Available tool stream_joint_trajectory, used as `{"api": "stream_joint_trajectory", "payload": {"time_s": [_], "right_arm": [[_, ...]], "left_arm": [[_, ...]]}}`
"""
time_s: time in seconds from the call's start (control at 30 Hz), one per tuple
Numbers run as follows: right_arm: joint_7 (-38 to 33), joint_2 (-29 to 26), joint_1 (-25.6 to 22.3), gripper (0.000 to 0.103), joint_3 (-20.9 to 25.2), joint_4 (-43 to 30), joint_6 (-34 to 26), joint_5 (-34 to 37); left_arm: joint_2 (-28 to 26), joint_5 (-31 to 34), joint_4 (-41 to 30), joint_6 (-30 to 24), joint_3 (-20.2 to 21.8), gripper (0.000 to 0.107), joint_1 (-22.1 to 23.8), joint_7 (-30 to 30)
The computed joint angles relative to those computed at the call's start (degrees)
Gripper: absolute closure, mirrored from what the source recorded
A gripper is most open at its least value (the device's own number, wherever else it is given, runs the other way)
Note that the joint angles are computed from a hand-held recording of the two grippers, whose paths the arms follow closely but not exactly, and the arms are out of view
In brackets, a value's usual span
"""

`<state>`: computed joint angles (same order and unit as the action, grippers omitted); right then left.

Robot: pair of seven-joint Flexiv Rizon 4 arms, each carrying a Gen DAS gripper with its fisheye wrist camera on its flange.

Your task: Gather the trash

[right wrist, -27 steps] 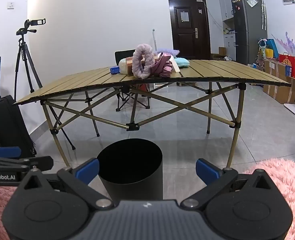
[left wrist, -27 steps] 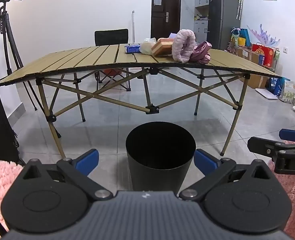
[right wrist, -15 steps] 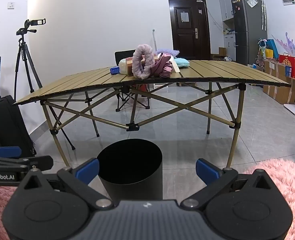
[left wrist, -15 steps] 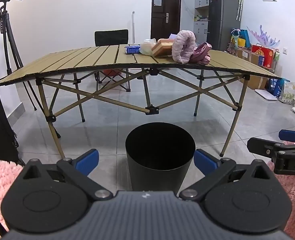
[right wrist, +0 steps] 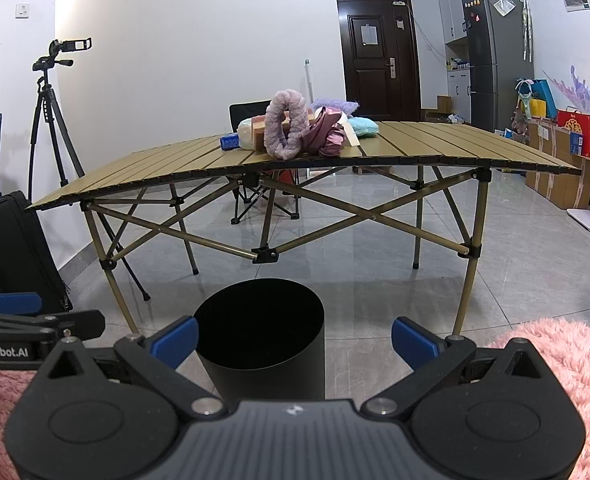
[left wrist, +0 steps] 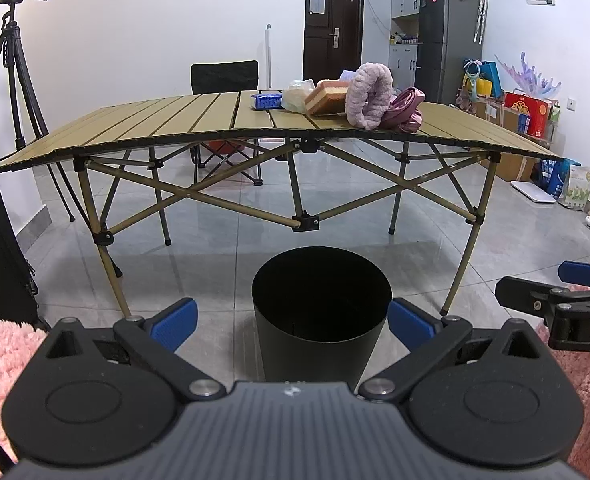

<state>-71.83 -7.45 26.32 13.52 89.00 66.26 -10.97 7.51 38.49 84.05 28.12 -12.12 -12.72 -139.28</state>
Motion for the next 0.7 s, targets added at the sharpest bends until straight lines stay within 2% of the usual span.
{"api": "stream_joint_trajectory", "payload": {"time_s": [0.7], "right_arm": [[0.1,-0.1,0.1,0.0,-0.1,0.1,0.2,-0.2]], "left_arm": [[0.3,0.0,0.0,0.5,-0.2,0.004,0.2,0.0]]}}
